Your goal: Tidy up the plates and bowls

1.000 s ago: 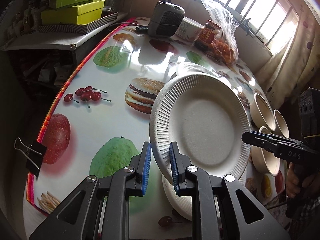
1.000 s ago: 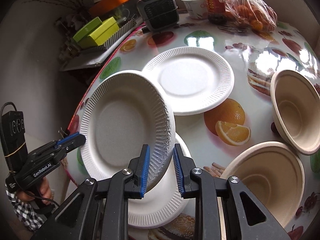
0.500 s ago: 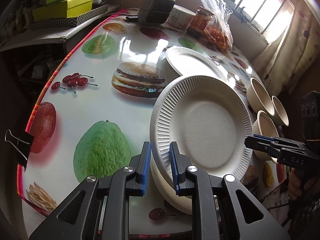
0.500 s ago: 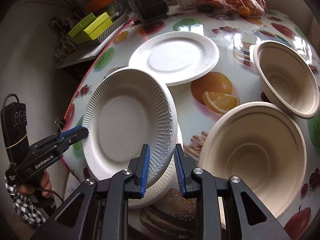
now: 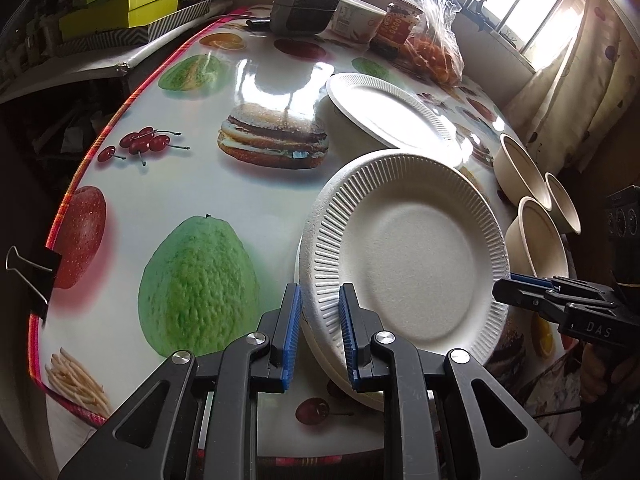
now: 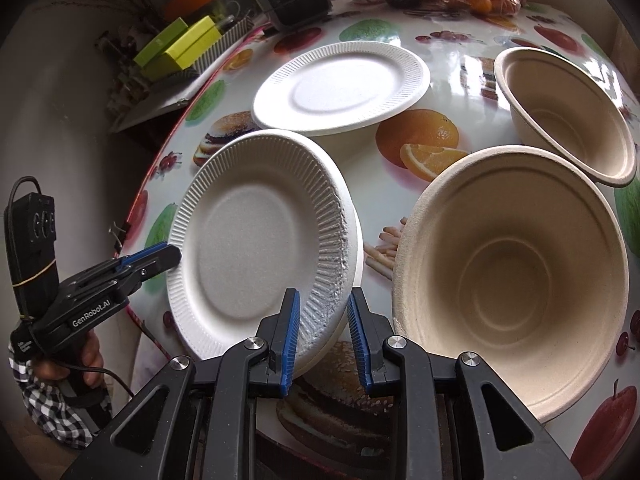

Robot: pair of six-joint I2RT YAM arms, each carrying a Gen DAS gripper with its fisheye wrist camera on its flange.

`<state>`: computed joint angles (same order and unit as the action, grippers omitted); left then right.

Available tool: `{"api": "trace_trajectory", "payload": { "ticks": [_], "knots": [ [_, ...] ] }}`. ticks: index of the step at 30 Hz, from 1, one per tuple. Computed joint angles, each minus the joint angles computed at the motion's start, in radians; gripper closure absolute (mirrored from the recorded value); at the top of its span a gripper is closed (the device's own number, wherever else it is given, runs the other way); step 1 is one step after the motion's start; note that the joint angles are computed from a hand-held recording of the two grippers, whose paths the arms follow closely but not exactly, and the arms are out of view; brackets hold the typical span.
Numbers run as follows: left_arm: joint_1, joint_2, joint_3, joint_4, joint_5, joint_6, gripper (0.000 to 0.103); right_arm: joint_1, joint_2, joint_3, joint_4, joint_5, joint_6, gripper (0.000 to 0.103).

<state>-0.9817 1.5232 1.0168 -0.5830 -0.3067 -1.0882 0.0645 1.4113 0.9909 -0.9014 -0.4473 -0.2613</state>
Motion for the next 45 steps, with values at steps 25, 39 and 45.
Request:
{"api": "trace_trajectory", "payload": {
  "ticks": [25,39,45],
  "knots": [
    [-0.016,0.027,0.04,-0.046,-0.024,0.004,0.077,0.014,-0.024,-0.025,0.024,0.016,0.0,0.075],
    [-0.031,0.011,0.05,-0.053,-0.069,0.001,0.067,-0.053,-0.136,-0.091,0.041,-0.038,-0.022,0.054],
    [-0.034,0.02,0.07,-0.056,-0.078,0.018,0.067,-0.196,-0.211,-0.086,-0.035,-0.158,-0.102,0.054]
  ]
}}
